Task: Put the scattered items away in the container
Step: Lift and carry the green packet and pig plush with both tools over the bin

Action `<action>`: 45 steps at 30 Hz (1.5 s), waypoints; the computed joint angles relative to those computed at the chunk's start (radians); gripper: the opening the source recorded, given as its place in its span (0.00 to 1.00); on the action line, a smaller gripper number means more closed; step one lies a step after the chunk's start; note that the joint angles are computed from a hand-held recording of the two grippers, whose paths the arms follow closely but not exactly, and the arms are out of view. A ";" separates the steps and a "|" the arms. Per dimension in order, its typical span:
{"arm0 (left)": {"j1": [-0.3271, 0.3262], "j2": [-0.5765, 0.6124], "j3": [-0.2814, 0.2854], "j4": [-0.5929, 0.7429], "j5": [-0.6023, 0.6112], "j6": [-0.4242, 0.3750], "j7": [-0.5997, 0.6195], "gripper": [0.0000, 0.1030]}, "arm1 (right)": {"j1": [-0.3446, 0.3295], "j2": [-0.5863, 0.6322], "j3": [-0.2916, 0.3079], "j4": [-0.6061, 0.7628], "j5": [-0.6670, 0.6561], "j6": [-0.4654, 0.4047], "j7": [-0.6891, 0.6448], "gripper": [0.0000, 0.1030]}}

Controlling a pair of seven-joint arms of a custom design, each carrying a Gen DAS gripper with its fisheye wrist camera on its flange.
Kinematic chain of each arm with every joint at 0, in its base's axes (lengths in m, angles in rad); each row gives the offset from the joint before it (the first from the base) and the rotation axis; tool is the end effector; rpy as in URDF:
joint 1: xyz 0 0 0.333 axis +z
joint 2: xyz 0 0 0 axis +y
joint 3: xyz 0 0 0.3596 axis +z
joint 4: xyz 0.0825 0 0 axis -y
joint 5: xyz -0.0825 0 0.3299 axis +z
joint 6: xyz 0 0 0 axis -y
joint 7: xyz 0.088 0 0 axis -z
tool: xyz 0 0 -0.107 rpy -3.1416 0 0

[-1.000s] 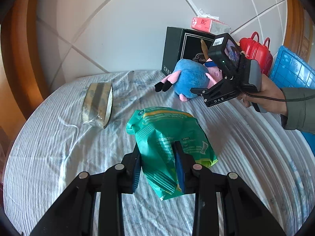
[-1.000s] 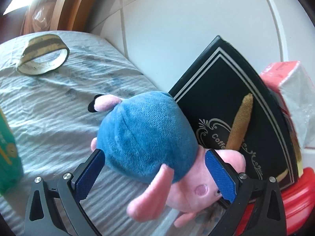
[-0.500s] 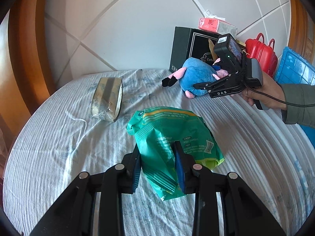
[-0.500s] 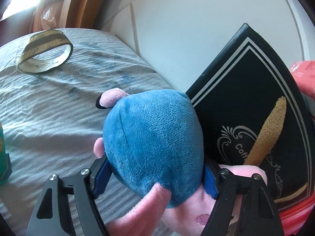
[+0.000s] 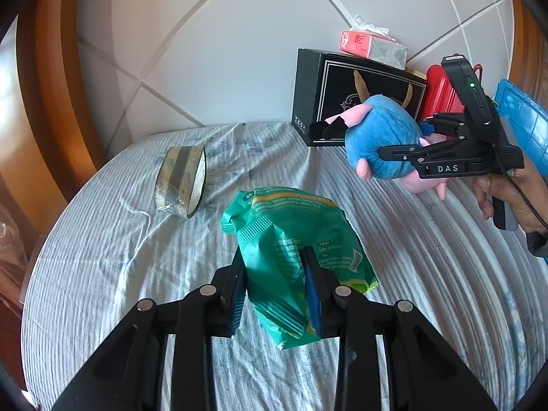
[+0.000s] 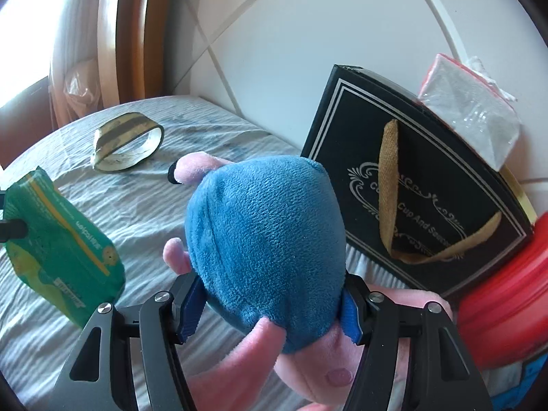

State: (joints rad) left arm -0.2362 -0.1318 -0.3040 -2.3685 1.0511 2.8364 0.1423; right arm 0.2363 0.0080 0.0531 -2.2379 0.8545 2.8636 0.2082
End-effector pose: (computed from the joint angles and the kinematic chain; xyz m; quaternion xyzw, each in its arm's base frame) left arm 0.3712 -0.2813 0.4976 -0.6349 0.6684 -0.2991 0.2464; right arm 0.5068 0.1073 0.4991 -0.8803 0.3096 -0.2115 0.2907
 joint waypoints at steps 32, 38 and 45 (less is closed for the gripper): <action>-0.283 -0.006 -0.229 0.692 -0.346 -0.897 0.253 0.29 | -0.243 -0.669 -0.263 0.101 -0.396 -0.888 0.574 0.67; -0.400 0.092 -0.266 0.891 -0.244 -1.081 0.233 0.29 | -0.278 -0.724 -0.325 0.172 -0.398 -1.030 0.578 0.67; -0.577 0.231 -0.265 1.110 -0.116 -1.269 0.230 0.29 | -0.299 -0.745 -0.416 0.259 -0.390 -1.144 0.529 0.67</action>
